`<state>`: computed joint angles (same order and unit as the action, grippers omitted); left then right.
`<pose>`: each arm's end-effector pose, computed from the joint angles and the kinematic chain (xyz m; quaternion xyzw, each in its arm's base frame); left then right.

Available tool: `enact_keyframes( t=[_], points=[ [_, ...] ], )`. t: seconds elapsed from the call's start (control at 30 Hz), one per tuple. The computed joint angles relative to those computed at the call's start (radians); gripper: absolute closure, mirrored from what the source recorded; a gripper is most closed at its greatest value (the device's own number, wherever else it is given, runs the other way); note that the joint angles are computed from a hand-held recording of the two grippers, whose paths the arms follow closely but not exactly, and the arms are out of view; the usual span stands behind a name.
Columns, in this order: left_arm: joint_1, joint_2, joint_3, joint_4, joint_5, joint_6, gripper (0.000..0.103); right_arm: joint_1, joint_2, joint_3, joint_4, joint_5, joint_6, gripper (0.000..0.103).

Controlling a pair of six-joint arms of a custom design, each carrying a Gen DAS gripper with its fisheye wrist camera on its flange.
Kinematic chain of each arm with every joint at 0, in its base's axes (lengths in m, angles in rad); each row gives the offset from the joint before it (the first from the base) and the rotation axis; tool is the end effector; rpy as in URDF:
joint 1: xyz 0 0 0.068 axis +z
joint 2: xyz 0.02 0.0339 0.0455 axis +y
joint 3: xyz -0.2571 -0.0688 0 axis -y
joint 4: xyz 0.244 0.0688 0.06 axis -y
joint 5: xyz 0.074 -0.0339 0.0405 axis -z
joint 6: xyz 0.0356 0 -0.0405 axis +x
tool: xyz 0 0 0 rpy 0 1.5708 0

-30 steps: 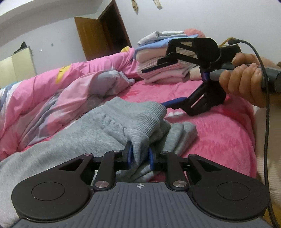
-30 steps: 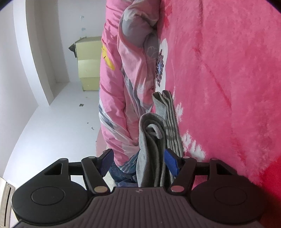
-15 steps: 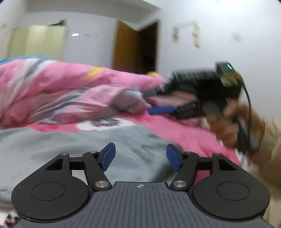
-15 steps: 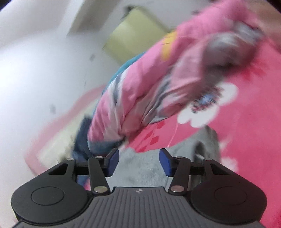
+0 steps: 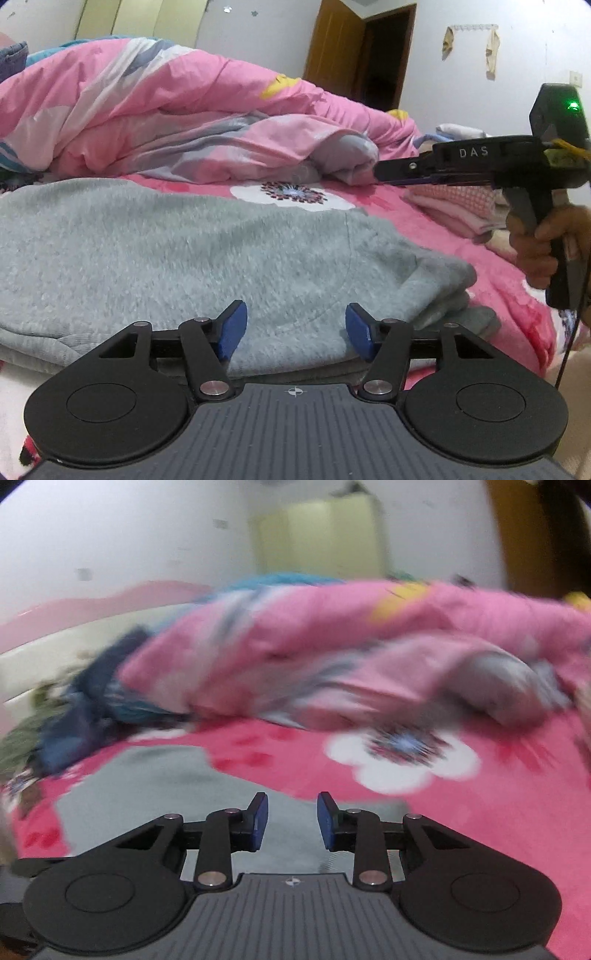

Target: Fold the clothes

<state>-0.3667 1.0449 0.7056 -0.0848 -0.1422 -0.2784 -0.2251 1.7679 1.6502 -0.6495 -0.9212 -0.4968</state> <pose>0.2264 -0.0815 0.2663 -0.0015 0.8389 -0.1149 0.5321 0.3850 -0.0591 0.3302 -0.2839 0.7933 0.2590 0.4722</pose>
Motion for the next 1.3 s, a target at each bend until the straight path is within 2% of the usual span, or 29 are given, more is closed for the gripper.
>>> enact_keyframes(
  t=[0.1, 0.2, 0.3, 0.43, 0.53, 0.6, 0.63, 0.7, 0.87, 0.93, 1.0, 1.13, 1.27, 1.3],
  points=[
    [0.010, -0.031, -0.021, 0.025, -0.003, -0.015, 0.044, 0.035, -0.005, -0.073, 0.002, 0.101, -0.084, 0.073],
    [0.001, -0.064, -0.041, 0.035, -0.051, -0.016, 0.044, 0.027, 0.000, -0.143, 0.049, 0.139, -0.116, 0.074],
    [0.003, -0.091, -0.053, 0.031, -0.093, -0.016, 0.044, 0.036, -0.063, -0.124, -0.005, 0.188, -0.066, 0.072],
    [0.013, -0.123, -0.067, 0.041, -0.182, -0.022, 0.043, -0.007, -0.140, -0.152, -0.042, 0.023, -0.091, 0.073],
    [0.026, -0.089, -0.033, -0.034, -0.288, -0.071, 0.043, -0.021, -0.158, -0.242, -0.027, 0.023, -0.152, 0.073],
    [0.069, -0.029, 0.018, -0.151, -0.283, -0.123, 0.043, -0.040, -0.147, -0.370, 0.107, 0.025, -0.183, 0.074],
    [0.085, -0.037, -0.001, -0.137, -0.267, -0.123, 0.043, -0.053, -0.139, -0.414, 0.158, 0.012, -0.194, 0.074],
    [0.084, -0.064, -0.015, -0.131, -0.269, -0.111, 0.043, -0.063, -0.140, -0.414, 0.161, -0.004, -0.168, 0.073],
    [0.066, -0.099, 0.002, -0.145, -0.337, -0.071, 0.040, -0.035, -0.155, -0.427, 0.193, 0.038, -0.143, 0.070],
    [0.087, -0.097, 0.033, -0.135, -0.328, -0.056, 0.039, -0.025, -0.149, -0.403, 0.169, 0.052, -0.132, 0.070],
    [0.157, -0.065, 0.074, -0.112, -0.279, -0.037, 0.038, -0.015, -0.148, -0.370, 0.116, 0.076, -0.137, 0.069],
    [0.299, 0.070, 0.189, -0.084, -0.208, -0.041, 0.038, 0.039, -0.157, -0.203, -0.106, 0.201, -0.188, 0.067],
    [0.433, 0.178, 0.215, -0.026, -0.168, -0.073, 0.039, 0.114, -0.125, 0.004, -0.269, 0.155, -0.259, 0.067],
    [0.463, 0.203, 0.236, -0.051, -0.153, -0.088, 0.040, 0.158, -0.110, 0.047, -0.282, 0.163, -0.256, 0.067]
  ],
)
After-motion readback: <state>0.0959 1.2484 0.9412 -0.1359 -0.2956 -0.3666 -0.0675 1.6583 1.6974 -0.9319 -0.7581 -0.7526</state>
